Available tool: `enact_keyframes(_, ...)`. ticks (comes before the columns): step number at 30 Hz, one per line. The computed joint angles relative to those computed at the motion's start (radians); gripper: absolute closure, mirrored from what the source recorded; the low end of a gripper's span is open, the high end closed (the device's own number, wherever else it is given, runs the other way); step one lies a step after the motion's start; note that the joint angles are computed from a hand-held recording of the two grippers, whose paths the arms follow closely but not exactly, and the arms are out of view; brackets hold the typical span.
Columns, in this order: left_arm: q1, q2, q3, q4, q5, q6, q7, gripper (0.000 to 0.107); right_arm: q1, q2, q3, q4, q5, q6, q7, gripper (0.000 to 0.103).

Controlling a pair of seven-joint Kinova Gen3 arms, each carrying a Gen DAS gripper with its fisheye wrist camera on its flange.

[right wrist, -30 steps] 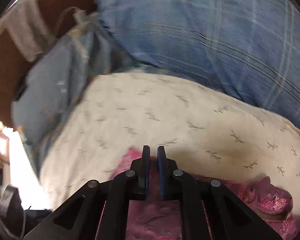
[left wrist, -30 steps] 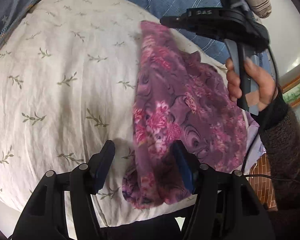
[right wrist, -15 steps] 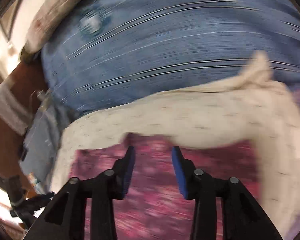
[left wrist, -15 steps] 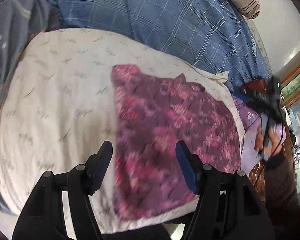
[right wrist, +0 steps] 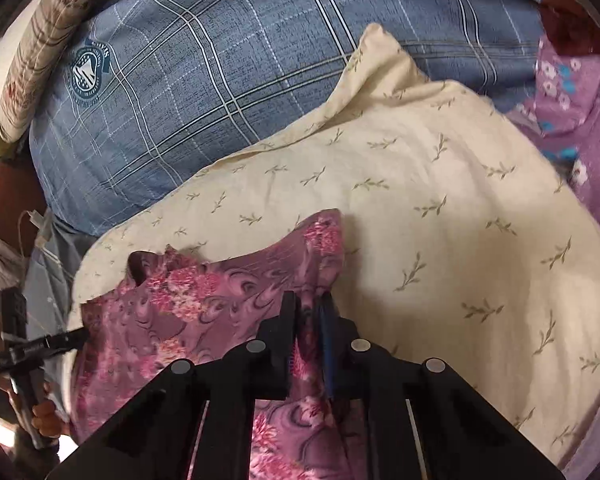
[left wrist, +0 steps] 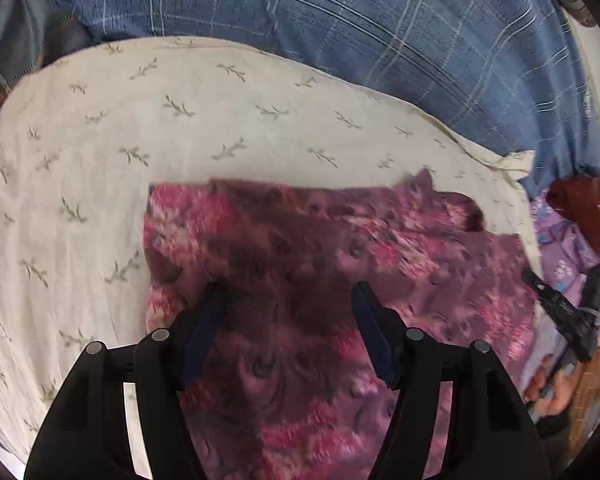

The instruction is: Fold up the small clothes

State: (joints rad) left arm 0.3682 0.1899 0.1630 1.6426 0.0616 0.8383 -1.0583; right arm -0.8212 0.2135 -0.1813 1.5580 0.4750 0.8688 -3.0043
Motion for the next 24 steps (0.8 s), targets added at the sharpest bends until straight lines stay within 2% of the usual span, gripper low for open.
enact_keyframes(2, 0.074, 0.033, -0.048, -0.041, -0.08, 0.023, 0.071, 0.043, 0.034, 0.034, -0.042, -0.019, -0.006, 0.046, 0.024, 0.092)
enact_keyframes(4, 0.112, 0.05, -0.063, -0.082, -0.134, 0.071, 0.117, 0.043, 0.038, 0.016, -0.046, -0.007, -0.015, 0.059, 0.024, 0.081)
enact_keyframes(8, 0.052, -0.037, 0.028, -0.022, -0.123, 0.052, 0.139, 0.043, -0.055, -0.098, -0.019, 0.066, 0.061, 0.038, -0.121, 0.077)
enact_keyframes(11, 0.135, -0.125, 0.033, 0.048, -0.224, 0.047, 0.247, 0.041, -0.084, -0.14, -0.097, 0.08, 0.128, 0.089, -0.219, 0.061)
enact_keyframes(13, 0.159, -0.175, 0.068, 0.092, -0.273, 0.053, 0.322, 0.035, -0.121, -0.145, -0.144, 0.081, 0.147, 0.145, -0.276, 0.042)
enact_keyframes(14, 0.167, -0.199, 0.088, 0.113, -0.291, 0.059, 0.359, 0.035, -0.131, -0.145, -0.166, 0.087, 0.154, 0.158, -0.309, 0.039)
enact_keyframes(19, 0.184, -0.273, 0.181, 0.16, -0.351, 0.11, 0.472, 0.035, -0.195, -0.135, -0.218, 0.111, 0.11, 0.202, -0.424, 0.038)
enact_keyframes(21, 0.186, -0.279, 0.209, 0.162, -0.383, 0.133, 0.501, 0.035, -0.228, -0.129, -0.23, 0.103, 0.11, 0.252, -0.468, 0.037)
enact_keyframes(24, 0.205, -0.275, 0.255, 0.151, -0.454, 0.176, 0.556, 0.035, -0.256, -0.129, -0.234, 0.087, 0.111, 0.313, -0.505, 0.031)
